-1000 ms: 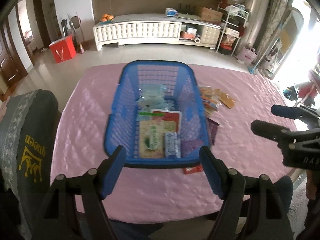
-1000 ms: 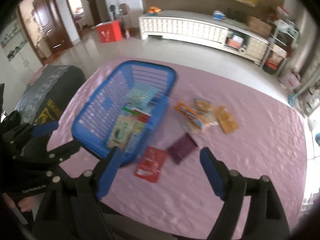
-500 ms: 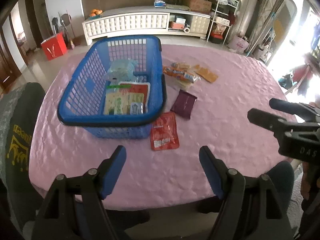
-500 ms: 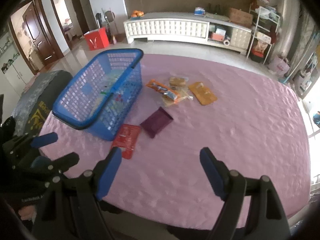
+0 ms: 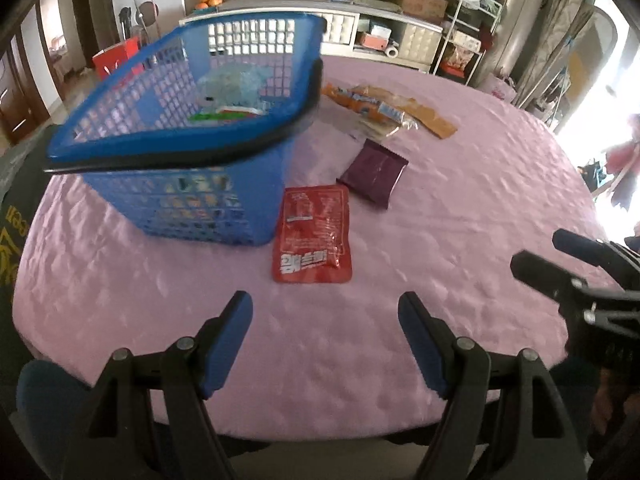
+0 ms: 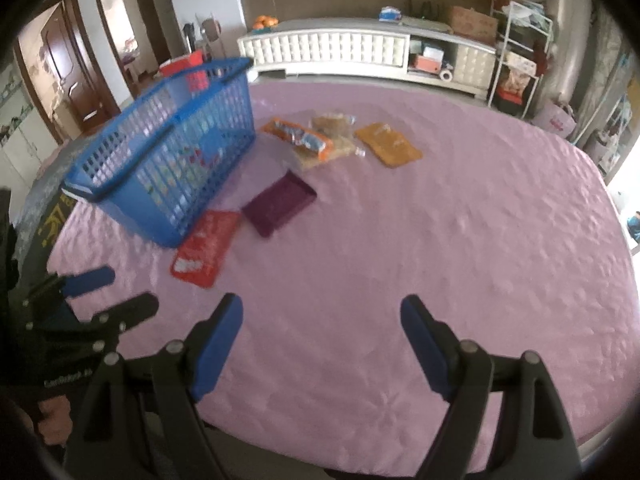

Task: Organize snacks
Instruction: 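Move both tools back from the basket toward the red pouch, then close the left tool on the red pouch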

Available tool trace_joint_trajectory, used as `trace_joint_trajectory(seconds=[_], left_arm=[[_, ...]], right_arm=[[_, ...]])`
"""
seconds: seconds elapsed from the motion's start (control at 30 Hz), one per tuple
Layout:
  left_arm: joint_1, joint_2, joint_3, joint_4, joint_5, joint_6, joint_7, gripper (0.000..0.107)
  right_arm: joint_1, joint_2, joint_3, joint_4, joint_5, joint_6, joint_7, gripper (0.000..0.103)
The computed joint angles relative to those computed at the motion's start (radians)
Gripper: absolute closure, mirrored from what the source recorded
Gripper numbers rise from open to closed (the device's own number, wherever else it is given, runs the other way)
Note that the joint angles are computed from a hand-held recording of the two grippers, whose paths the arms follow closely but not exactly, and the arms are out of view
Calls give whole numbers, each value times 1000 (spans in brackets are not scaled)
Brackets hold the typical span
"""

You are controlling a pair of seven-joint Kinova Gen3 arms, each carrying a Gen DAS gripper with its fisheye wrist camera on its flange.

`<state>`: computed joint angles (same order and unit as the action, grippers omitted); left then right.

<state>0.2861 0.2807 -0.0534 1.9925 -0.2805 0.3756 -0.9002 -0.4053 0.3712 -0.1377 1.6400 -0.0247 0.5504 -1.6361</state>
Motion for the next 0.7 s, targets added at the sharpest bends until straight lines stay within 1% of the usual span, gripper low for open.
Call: trace_joint_trajectory(seconds=[0.17, 0.27, 0.33, 0.37, 0.4, 0.43, 0.5, 0.53, 0.63, 0.67, 0.7], left_arm=[[68, 90, -67, -61, -66, 9, 69, 34], [73, 140, -74, -96, -79, 14, 66, 34], [120, 172, -119, -117, -118, 20, 100, 34], [123, 185, -123, -128, -127, 29, 102, 34], [108, 201, -110, -138, -122, 26, 88, 34], [104, 211, -109, -142, -115, 23, 80, 34], [137, 220, -147, -138, -149, 0, 106, 34], [138, 220, -148, -135, -158, -11, 112, 34], [157, 227, -168, -140, -148, -8, 110, 34], [151, 230, -162, -145, -143, -2, 110, 37], [127, 223, -138, -140, -123, -12, 93, 48]], right_arm=[[23, 47, -4, -14, -20, -1, 21, 19], [33, 69, -4, -23, -27, -5, 30, 19], [42, 83, -10, -27, -35, -8, 44, 19], [41, 89, -8, -30, -36, -7, 45, 19], [47, 96, -11, -33, -43, -7, 50, 19], [56, 102, -17, -35, -52, -6, 57, 19], [71, 112, -29, -41, -74, 2, 73, 19], [72, 115, -30, -44, -79, 5, 77, 19], [65, 116, -25, -45, -83, 1, 81, 19], [63, 115, -22, -45, -85, 0, 77, 19], [60, 117, -20, -48, -87, 1, 73, 19]])
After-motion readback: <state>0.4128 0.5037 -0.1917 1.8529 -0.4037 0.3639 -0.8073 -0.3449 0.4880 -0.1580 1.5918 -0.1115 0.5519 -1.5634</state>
